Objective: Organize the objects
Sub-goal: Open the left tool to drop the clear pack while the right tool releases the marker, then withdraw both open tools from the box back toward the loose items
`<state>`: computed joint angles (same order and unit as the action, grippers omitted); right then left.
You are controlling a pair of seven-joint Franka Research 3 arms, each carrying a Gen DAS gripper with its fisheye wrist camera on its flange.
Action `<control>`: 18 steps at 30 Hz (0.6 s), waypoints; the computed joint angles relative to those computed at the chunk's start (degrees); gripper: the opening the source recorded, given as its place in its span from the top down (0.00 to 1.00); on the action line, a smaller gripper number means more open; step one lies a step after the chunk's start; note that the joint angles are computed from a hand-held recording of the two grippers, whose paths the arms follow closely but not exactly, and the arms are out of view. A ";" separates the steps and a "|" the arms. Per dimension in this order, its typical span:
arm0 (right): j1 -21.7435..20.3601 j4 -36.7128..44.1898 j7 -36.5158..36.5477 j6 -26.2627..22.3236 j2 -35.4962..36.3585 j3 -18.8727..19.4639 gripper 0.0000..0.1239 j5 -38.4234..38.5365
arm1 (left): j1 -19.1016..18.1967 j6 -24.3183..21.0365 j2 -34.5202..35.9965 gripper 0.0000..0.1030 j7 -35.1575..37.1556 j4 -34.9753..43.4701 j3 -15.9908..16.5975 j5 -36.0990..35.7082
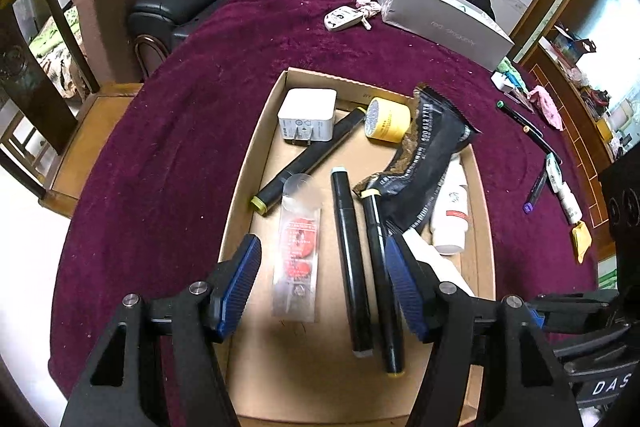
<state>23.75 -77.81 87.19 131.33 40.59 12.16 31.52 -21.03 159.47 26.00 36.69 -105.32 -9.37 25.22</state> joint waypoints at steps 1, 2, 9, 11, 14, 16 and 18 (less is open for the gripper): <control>-0.02 -0.46 -0.19 0.45 -0.27 0.18 0.72 0.30 | -0.18 -0.12 -0.26 0.43 -0.19 -0.11 0.11 0.15; -0.28 -1.01 -0.65 0.82 -0.64 0.40 0.72 0.77 | -0.63 -0.25 -0.71 0.43 -0.78 -0.38 0.38 0.59; -2.87 -8.38 -4.36 5.26 -5.77 1.19 0.67 5.66 | -3.63 -3.00 -1.37 0.43 -3.49 2.27 0.36 4.26; -3.94 -11.35 -5.35 6.49 -7.81 1.04 0.65 7.25 | -4.41 -4.01 -0.23 0.43 -3.11 4.75 -0.36 4.47; -5.95 -16.64 -6.92 8.34 -11.43 0.58 0.65 10.18 | -5.77 -5.26 2.05 0.43 -1.84 8.90 -1.39 4.24; -7.48 -20.57 -8.12 9.74 -14.06 0.12 0.65 12.61 | -6.75 -5.59 4.42 0.43 0.45 12.54 -2.51 3.42; -9.40 -24.89 -9.55 11.33 -16.91 -0.52 0.65 15.83 | -7.94 -6.72 8.21 0.43 3.91 17.96 -3.91 1.84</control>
